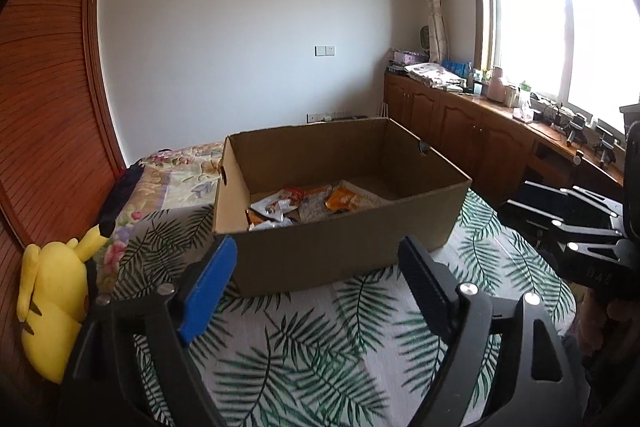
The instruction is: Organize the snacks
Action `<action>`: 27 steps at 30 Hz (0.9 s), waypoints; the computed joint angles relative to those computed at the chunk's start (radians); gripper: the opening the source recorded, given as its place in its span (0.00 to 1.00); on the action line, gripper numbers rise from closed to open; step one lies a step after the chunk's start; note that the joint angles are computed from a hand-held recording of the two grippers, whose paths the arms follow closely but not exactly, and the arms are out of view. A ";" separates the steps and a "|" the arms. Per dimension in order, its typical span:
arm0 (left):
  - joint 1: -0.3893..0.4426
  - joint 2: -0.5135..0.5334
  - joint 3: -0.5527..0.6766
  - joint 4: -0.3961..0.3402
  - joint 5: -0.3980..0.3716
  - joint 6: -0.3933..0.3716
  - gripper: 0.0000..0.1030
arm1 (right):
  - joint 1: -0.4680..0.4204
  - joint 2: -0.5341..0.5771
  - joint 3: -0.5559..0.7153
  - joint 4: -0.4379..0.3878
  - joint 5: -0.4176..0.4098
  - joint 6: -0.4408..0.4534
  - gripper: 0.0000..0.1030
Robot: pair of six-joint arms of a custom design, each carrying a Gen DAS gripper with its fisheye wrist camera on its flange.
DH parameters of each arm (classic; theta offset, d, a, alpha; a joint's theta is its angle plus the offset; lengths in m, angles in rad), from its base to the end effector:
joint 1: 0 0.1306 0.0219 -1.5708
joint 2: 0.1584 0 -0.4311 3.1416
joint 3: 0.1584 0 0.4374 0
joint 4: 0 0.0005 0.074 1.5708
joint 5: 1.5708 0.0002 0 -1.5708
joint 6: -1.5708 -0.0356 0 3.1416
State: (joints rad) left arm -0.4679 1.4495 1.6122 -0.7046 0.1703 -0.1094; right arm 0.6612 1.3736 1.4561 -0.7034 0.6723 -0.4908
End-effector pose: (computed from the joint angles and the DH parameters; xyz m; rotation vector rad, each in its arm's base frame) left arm 0.4994 -0.2597 0.5758 0.7037 2.0092 -0.3929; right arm 0.4273 0.3038 0.5380 0.1889 2.0347 -0.0261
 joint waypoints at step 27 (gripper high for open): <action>-0.038 -0.204 -0.191 0.021 -0.087 0.055 1.00 | 0.156 -0.050 -0.012 -0.107 0.251 -0.121 1.00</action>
State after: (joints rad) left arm -0.5061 1.2457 1.4212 -0.6837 0.0830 -0.0543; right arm 0.8175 1.3237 1.4438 -0.8107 0.9235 -0.6121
